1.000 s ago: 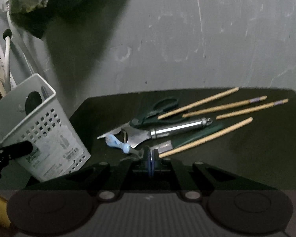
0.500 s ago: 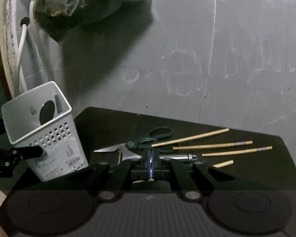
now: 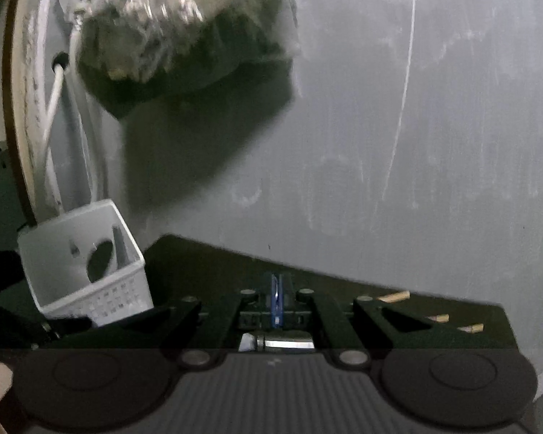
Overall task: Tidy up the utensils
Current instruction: 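Carry the blue-handled spoon over the holder and drop it in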
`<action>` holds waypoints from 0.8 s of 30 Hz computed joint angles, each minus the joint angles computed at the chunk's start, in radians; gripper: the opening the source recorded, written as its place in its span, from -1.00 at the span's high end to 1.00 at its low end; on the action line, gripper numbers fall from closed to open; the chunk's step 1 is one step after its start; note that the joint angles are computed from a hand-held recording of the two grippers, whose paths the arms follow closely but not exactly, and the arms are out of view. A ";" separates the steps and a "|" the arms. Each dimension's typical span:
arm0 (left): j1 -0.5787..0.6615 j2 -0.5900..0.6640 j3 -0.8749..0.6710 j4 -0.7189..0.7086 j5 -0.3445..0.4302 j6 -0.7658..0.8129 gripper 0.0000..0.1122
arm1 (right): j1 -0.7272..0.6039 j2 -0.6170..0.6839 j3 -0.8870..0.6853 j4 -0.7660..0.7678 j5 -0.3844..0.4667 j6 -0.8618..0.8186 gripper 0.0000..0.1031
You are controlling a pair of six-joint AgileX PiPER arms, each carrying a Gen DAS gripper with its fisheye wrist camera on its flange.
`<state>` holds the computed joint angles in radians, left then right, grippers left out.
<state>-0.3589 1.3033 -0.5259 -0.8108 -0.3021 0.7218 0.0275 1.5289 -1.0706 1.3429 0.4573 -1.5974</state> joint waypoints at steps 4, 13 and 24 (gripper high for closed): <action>-0.001 0.002 0.002 0.011 -0.003 -0.011 -0.36 | -0.005 -0.045 -0.058 -0.034 0.042 0.006 0.97; 0.004 0.004 0.001 0.028 -0.002 -0.027 -0.36 | -0.002 -0.092 -0.188 0.001 0.207 -0.079 0.97; -0.005 0.011 -0.003 0.002 -0.010 -0.009 -0.36 | 0.166 -0.001 -0.213 -0.079 0.265 -0.151 0.97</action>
